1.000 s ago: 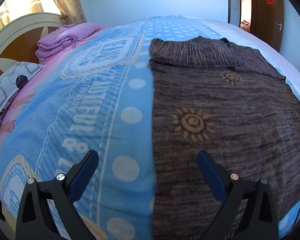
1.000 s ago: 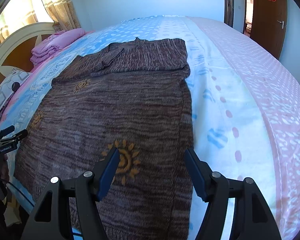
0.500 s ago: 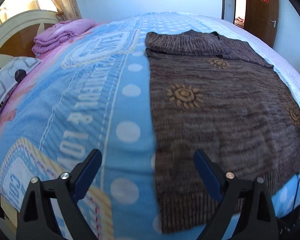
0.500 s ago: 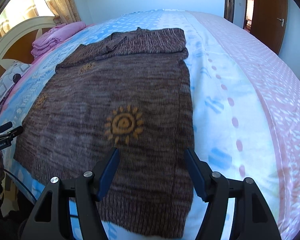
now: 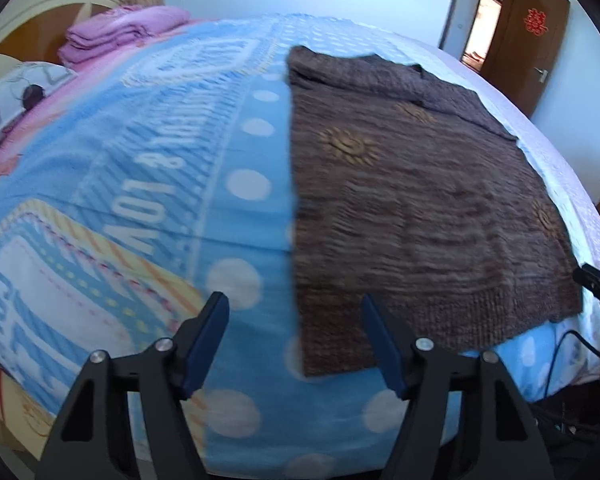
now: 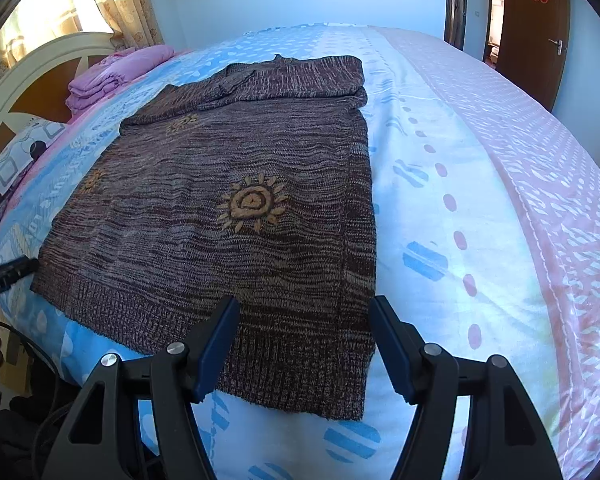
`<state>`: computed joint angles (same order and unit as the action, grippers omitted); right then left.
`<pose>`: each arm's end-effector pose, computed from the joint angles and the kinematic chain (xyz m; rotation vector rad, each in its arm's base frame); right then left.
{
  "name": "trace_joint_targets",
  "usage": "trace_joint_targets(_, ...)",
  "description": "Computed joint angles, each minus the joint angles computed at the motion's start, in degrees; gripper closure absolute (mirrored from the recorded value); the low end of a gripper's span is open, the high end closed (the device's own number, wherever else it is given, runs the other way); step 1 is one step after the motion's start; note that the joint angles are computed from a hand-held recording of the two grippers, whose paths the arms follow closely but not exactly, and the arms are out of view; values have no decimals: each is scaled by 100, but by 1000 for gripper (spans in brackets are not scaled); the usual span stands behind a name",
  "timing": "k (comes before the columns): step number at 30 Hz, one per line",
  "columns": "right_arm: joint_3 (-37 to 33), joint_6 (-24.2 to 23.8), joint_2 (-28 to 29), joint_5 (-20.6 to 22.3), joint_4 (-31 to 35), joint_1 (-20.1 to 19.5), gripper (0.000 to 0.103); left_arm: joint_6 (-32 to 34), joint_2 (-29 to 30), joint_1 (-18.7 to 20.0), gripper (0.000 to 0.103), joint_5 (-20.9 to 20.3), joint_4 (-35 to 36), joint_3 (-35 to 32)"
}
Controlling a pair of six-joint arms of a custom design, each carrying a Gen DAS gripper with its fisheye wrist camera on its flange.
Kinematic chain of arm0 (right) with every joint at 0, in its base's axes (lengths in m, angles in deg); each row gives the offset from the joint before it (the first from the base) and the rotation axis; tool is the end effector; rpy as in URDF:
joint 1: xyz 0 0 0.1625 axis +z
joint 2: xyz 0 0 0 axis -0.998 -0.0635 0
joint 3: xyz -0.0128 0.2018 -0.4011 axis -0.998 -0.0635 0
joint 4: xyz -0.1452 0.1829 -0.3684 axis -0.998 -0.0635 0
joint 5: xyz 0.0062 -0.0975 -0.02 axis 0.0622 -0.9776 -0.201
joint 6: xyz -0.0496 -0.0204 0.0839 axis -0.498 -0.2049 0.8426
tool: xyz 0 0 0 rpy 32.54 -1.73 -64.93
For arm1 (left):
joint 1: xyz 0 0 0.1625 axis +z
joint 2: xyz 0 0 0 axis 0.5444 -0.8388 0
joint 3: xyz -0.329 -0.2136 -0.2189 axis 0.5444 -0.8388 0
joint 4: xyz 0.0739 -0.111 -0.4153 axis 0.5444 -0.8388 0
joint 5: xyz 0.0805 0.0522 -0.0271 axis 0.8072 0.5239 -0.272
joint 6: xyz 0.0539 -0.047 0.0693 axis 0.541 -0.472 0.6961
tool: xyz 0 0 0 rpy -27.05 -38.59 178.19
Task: Fold small clothes
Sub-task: 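Close both grippers on the ribbed sweater hem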
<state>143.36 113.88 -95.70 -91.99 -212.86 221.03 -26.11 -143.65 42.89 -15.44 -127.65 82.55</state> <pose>0.2666 -0.2044 -0.0397 -0.0470 -2.2098 0.9134 0.1009 -0.3387 0.3308 0.7459 2.4630 -0.4899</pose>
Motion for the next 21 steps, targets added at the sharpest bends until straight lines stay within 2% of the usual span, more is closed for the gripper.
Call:
trace_joint_targets(1, 7, 14, -2, -11, -7, 10, 35, -38, 35, 30, 37, -36, 65, 9)
trace_joint_targets(3, 42, 40, -8, -29, -68, 12, 35, 96, 3, -44, 38, 91, -250, 198)
trace_joint_targets(5, 68, 59, 5, -35, -116, -7, 35, 183, -76, -81, 53, 45, -293, 293)
trace_joint_targets(7, 109, 95, 3, -16, -165, -56, 35, 316, -172, -101, 92, -147, -131, 317)
trace_joint_targets(11, 236, 143, -16, 115, -422, -116, 35, 367, -295, -147, 94, -206, 39, 309)
trace_joint_targets(15, 387, 461, -108, 119, -326, -58, 35, 299, -248, -57, 94, -376, 29, 162)
trace_joint_targets(19, 441, 472, -65, 358, -383, -74, 35, 281, -213, 8, 94, -495, 12, 80)
trace_joint_targets(21, 408, 522, -23, 347, -255, -43, 35, 273, -208, 46, 94, -559, 68, 43)
